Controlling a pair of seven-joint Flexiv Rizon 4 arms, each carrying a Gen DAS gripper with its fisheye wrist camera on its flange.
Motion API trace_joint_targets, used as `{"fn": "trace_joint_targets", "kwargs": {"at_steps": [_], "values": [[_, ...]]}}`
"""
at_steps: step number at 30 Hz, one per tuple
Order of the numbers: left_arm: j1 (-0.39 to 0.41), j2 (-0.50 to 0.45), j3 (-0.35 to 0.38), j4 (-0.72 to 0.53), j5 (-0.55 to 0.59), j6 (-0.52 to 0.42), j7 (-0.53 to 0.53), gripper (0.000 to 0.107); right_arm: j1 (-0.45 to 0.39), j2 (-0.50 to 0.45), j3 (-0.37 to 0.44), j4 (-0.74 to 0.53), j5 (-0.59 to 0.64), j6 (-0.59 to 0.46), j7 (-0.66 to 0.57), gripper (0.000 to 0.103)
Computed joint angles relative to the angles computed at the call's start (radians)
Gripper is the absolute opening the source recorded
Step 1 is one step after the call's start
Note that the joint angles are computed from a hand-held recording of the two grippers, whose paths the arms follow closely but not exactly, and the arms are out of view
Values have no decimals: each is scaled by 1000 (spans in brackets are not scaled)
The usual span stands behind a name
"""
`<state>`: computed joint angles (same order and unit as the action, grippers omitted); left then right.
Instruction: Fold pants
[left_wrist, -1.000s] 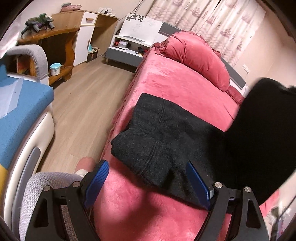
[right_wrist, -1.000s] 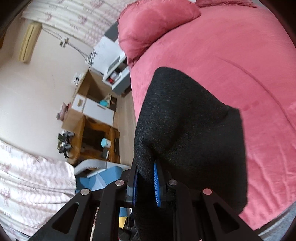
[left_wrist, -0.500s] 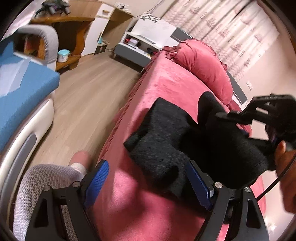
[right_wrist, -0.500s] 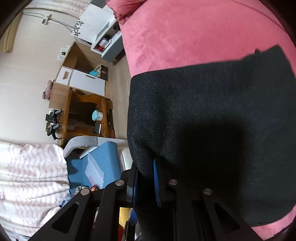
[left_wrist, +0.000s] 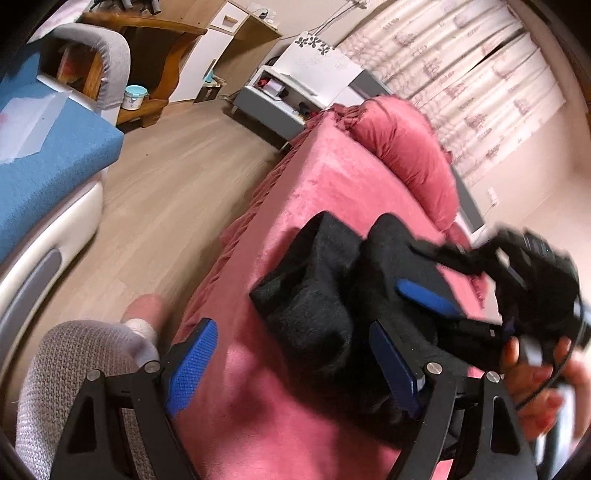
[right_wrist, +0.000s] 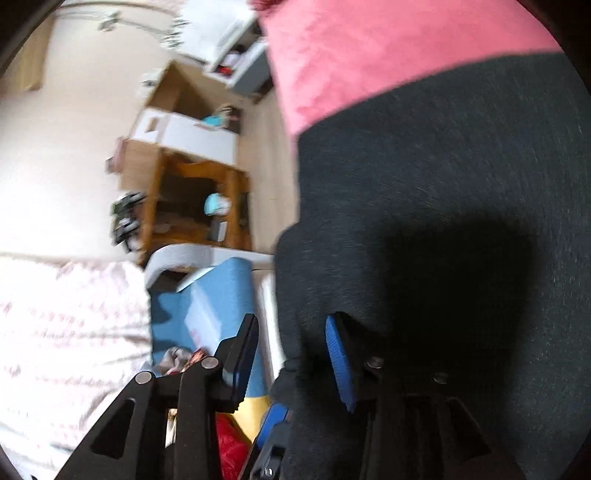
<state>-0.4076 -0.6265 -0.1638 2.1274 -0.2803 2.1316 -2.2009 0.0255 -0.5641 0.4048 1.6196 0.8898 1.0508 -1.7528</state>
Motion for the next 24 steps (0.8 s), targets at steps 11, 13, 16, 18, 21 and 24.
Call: {"fn": "trace_joint_targets", "kwargs": {"at_steps": [11,13,16,18,21,24], "values": [[287,-24,-275,-113,350,-139,-39,84,-40,305,-87,403,114,346,-256,40],[273,-15,-269,-144,322,-209,-10,84,-34,331,-111,475,99,435,-218,45],[282,-23,-294,-194,297,-306,60,84,-120,329,-97,498,189,431,-225,65],[272,-25,-290,-233,275,-389,120,79,-253,318,-84,454,388,266,-383,65],[276,-38,-311,-279,252,-498,214,70,-367,280,-126,409,599,4,-557,65],[254,-53,-299,-329,215,-612,282,65,-368,217,-173,369,612,-137,-564,65]]}}
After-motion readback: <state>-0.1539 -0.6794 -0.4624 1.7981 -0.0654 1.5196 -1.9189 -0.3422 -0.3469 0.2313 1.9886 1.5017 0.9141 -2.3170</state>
